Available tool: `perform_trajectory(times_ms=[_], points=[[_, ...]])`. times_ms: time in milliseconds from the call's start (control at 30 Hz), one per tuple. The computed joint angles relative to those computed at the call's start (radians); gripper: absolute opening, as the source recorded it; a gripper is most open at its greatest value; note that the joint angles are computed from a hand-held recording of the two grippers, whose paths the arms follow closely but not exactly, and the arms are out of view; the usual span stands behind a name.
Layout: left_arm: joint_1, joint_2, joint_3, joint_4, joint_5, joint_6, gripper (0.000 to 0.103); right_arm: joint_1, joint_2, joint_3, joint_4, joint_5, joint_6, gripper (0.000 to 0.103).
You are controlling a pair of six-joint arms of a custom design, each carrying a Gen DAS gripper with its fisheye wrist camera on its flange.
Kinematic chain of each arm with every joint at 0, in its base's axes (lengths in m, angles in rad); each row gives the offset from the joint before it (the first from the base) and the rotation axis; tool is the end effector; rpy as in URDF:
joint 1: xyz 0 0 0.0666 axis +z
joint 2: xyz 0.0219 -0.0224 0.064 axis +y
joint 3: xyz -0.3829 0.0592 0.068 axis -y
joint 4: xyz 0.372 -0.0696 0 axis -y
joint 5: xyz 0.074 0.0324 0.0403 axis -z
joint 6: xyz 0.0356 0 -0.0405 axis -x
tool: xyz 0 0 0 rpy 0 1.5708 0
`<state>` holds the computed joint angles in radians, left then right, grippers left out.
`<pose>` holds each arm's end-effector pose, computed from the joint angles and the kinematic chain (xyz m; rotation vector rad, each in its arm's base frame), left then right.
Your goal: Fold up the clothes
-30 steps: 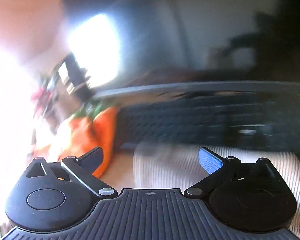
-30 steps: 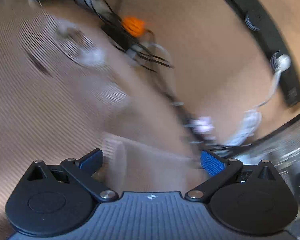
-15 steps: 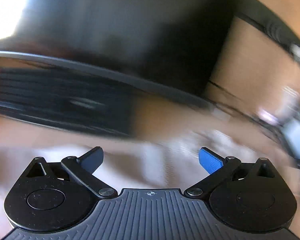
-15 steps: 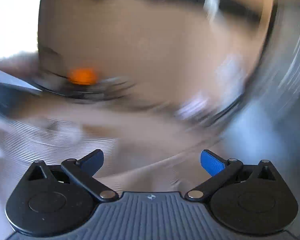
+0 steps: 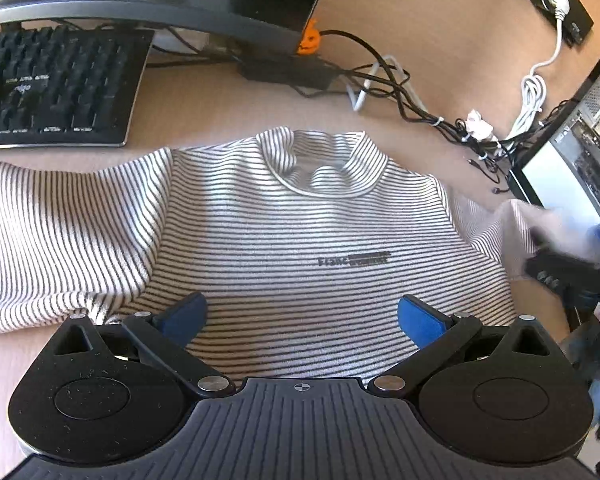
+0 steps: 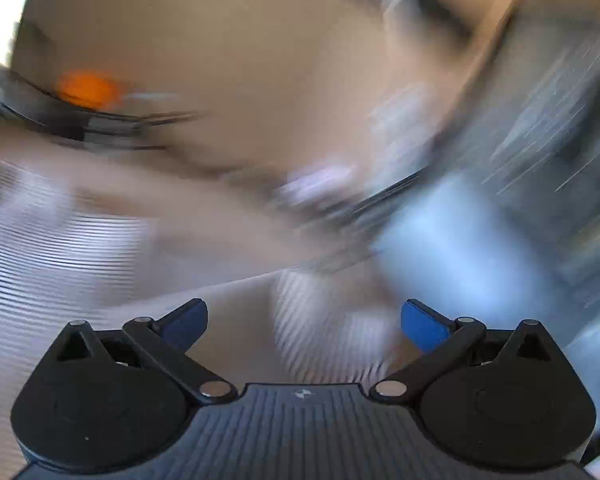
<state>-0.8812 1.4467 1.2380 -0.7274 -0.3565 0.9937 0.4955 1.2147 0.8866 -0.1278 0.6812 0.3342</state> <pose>0.3079 -0.3545 0.3553 -0.2837 2.4484 -0.3891 0.3588 0.1680 0.3484 -0.3852 1.9259 -0.5812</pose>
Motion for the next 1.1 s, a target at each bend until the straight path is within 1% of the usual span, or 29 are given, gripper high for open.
perform_trajectory(times_ms=[33, 67, 100, 133, 200, 267, 367, 400, 500, 633, 700, 767, 867, 967, 1067, 1100], points=[[-0.003, 0.003, 0.004, -0.001, -0.003, -0.002, 0.103, -0.013, -0.031, -0.006, -0.015, -0.042, 0.002, 0.103], [0.0, 0.005, 0.008, -0.005, -0.005, -0.012, 0.103, -0.038, -0.061, 0.003, -0.08, -0.141, -0.059, 0.103], [0.002, 0.007, 0.014, -0.013, -0.007, -0.02, 0.103, -0.065, -0.08, 0.023, -0.167, -0.25, -0.14, 0.103], [0.0, 0.013, 0.018, -0.018, -0.011, -0.023, 0.103, -0.087, -0.089, 0.037, -0.223, -0.344, -0.198, 0.103], [0.001, 0.016, 0.023, -0.025, -0.016, -0.029, 0.103, -0.117, -0.088, 0.06, -0.289, -0.497, -0.27, 0.103], [0.001, 0.017, 0.025, -0.027, -0.015, -0.038, 0.103, -0.124, -0.062, 0.085, -0.32, -0.583, -0.298, 0.103], [0.002, 0.014, 0.022, -0.026, -0.013, -0.043, 0.103, -0.134, 0.003, 0.142, -0.337, -0.677, -0.304, 0.103], [0.003, 0.014, 0.022, -0.027, -0.012, -0.041, 0.103, -0.137, 0.04, 0.165, -0.336, -0.671, -0.317, 0.103], [0.005, 0.02, 0.03, -0.035, -0.012, -0.039, 0.103, -0.175, 0.14, 0.238, -0.38, -0.659, -0.386, 0.103], [0.014, 0.04, 0.052, -0.047, -0.011, -0.072, 0.103, -0.244, 0.193, 0.26, -0.444, -0.74, -0.401, 0.103], [0.022, 0.057, 0.071, -0.05, -0.012, -0.092, 0.103, -0.252, 0.188, 0.252, -0.457, -0.723, -0.346, 0.103], [0.034, 0.079, 0.094, -0.049, -0.005, -0.117, 0.103, -0.271, 0.174, 0.238, -0.46, -0.722, -0.324, 0.103], [0.065, 0.108, 0.121, -0.015, 0.018, -0.148, 0.103, -0.309, 0.16, 0.232, -0.478, -0.71, -0.331, 0.103], [0.1, 0.142, 0.154, 0.011, 0.036, -0.186, 0.103, -0.34, 0.148, 0.218, -0.477, -0.707, -0.315, 0.103], [0.125, 0.178, 0.211, -0.029, 0.048, -0.198, 0.103, -0.34, 0.148, 0.23, -0.5, -0.695, -0.304, 0.103], [0.129, 0.18, 0.225, -0.05, 0.057, -0.181, 0.103, -0.335, 0.138, 0.233, -0.513, -0.691, -0.303, 0.103]])
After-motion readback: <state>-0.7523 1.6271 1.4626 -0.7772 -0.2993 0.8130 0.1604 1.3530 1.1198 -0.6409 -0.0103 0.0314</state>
